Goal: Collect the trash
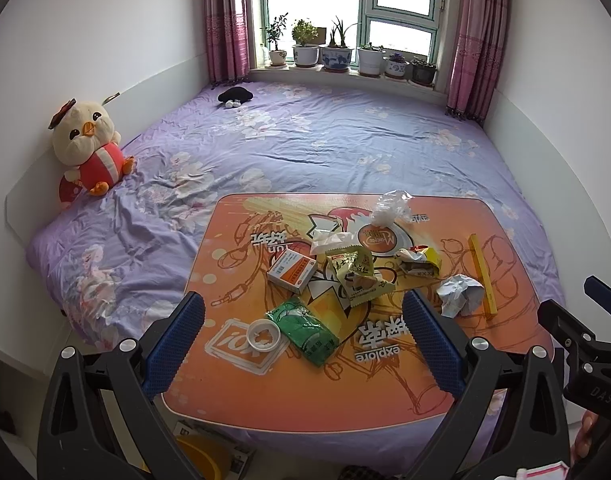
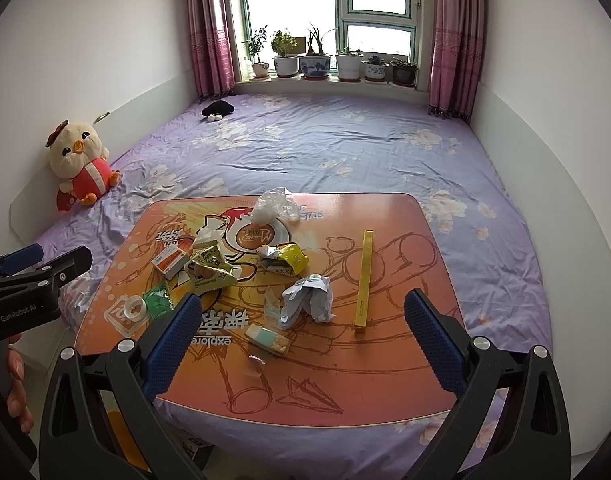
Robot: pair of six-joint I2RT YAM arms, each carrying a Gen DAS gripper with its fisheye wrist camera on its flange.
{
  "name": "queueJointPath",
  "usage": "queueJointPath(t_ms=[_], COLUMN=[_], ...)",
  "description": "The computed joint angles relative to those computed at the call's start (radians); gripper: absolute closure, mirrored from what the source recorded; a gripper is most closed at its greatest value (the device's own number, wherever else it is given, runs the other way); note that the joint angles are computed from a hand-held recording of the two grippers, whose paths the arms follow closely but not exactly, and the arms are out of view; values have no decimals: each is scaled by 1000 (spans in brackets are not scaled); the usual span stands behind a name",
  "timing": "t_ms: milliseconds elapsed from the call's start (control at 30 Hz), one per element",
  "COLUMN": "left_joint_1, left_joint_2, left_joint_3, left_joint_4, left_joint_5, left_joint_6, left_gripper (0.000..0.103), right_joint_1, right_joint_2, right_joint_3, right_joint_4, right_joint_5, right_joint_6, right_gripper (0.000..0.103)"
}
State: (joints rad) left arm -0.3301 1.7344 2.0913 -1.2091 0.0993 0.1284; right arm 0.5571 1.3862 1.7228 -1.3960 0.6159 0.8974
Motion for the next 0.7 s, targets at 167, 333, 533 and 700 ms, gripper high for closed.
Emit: queueJointPath(t_ms=[167, 333, 533, 700], left_joint_1=[-2, -3, -8, -10], left_joint_2=[1, -4, 1, 4], left_joint_3=[0, -7, -2, 2], left_joint_4=[0, -1, -5, -8], left_joint_5=[-1, -4, -8, -7], left_joint_6=[0, -8, -14, -17], left_gripper=[5, 5, 5, 5], right_joint_1=[0, 2, 3, 5], right_joint_2=[-1, -3, -4, -4], right_joint_3=[-2, 0, 5, 4], right_joint_4=[1, -6, -13, -13], right_joint_5=[0, 1, -2, -1], right_joint_6=[1, 9, 12, 13], right_gripper=[3, 3, 3, 3])
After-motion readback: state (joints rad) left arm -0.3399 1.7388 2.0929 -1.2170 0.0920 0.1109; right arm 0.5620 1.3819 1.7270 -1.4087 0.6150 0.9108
